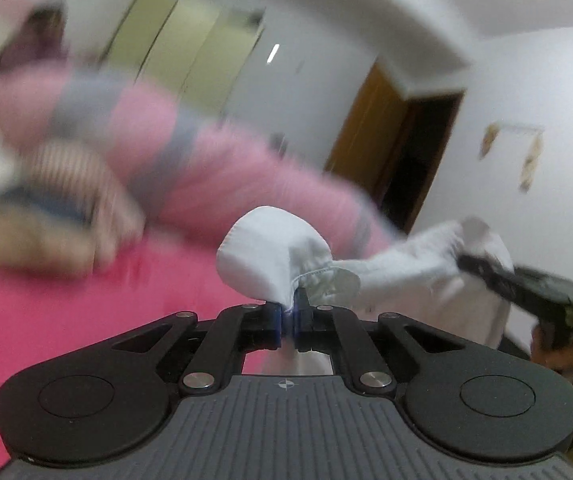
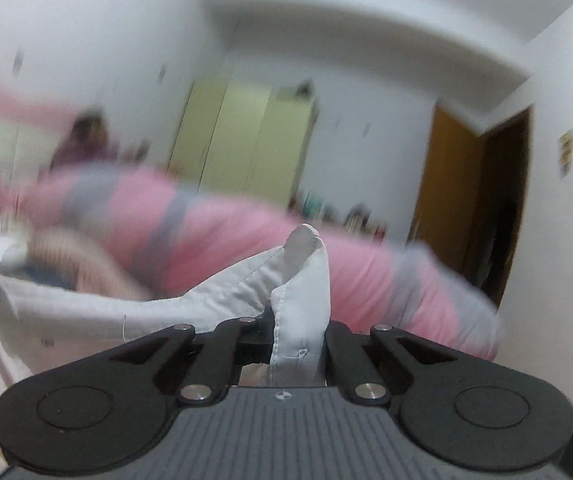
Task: Fold clothes
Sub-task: 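Lift the shirt high with both grippers to shake it out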
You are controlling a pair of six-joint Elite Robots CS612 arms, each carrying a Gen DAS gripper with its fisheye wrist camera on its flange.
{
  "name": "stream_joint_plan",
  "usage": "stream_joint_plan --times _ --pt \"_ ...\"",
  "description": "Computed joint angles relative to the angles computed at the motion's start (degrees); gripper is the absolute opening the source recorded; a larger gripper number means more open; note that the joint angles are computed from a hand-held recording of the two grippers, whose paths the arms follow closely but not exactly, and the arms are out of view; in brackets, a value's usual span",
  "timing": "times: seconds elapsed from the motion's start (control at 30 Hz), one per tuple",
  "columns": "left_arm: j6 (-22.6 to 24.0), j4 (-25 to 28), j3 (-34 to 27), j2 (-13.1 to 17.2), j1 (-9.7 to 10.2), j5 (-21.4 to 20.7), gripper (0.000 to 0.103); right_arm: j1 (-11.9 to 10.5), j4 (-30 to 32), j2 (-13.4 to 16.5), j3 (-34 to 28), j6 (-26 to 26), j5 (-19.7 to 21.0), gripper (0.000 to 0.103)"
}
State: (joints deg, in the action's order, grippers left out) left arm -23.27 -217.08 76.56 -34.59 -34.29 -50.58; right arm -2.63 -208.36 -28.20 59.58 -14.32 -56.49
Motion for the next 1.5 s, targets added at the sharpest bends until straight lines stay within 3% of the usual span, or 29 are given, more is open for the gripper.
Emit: stream_joint_plan --times 0.17,0.33,0.63,0.8,0.97,1.1,1.33,1.43,1.5 --pt "19.45 -13.83 -3.40 -1.17 -1.32 2.14 0.004 -1.43 -15.98 -2.56 1.82 12.77 1.41 0.002" --pt "32.23 -22.03 -4.58 -3.15 -2.67 1.76 0.004 -2.56 -27.11 -4.86 3.30 20.51 1.61 0.002" --pt "46.37 -29.97 -7.16 -4.70 -4.70 -0.27 0.004 -4.38 -38.73 -6.98 2.96 29.32 1.36 0.002" --pt "48.88 -31.39 -7.70 -4.87 -4.77 -1.71 0.004 -5.19 -41.13 -7.37 1.81 30.87 2.28 0.002" --pt "49.11 -30.40 -9.19 -4.09 -4.01 -2.85 0.004 -5.10 -40.87 -6.32 -0.78 29.92 1.69 0.002" --pt "45.48 -26.64 -10.77 -2.96 -3.07 -2.58 0.004 -4.84 -37.52 -5.30 -2.76 28.51 1.73 0.002" --pt "33.48 -12.65 -16.55 2.33 0.55 -0.90 0.004 -2.31 -19.71 1.72 -13.47 20.35 1.05 0.002" --pt "26.37 -3.78 -20.51 5.63 2.72 -1.08 0.004 -0.66 -8.59 6.56 -21.20 15.79 -0.19 0.002" --pt "22.11 2.38 -23.31 7.88 3.81 -1.18 0.004 0.31 0.19 11.33 -29.17 12.94 -1.29 0.002"
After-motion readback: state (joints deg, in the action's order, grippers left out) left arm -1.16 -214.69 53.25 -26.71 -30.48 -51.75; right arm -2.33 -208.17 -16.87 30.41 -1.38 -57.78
